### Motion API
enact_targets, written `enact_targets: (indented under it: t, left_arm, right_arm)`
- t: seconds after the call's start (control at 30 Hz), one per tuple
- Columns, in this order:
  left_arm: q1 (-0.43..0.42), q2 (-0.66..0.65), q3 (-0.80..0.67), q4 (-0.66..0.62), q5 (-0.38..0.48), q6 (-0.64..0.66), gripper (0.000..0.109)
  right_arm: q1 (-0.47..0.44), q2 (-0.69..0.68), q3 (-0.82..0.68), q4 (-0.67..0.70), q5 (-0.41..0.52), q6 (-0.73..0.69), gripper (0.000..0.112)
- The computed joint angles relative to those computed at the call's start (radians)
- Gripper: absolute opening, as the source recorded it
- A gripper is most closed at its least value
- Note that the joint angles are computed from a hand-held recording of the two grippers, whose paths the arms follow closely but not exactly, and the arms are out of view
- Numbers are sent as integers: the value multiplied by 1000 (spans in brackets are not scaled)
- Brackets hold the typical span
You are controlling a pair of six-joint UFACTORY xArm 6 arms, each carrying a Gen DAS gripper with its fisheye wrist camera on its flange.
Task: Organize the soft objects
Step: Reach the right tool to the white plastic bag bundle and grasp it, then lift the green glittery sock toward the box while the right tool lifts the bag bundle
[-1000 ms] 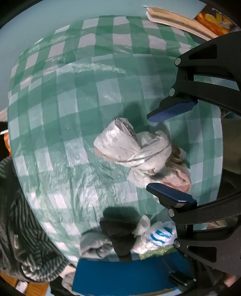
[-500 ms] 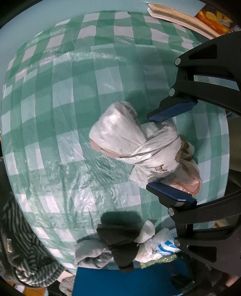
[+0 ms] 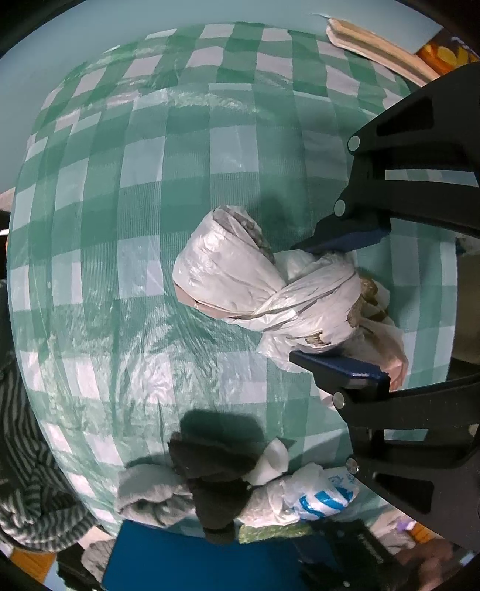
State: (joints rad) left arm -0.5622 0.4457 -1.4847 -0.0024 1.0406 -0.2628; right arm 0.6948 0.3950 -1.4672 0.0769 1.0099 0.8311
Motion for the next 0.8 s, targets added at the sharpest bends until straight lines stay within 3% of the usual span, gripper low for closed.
enact_targets:
  t: [0.1,0.8]
  left_arm:
    - [11,16,-27,-34,19,44,17]
    - [41,-158,71,-20,-49,92,16]
  right_arm:
    - [7,-13,4,-6,0,-23,48]
    - [27,5,-183,-87,51,-129,47]
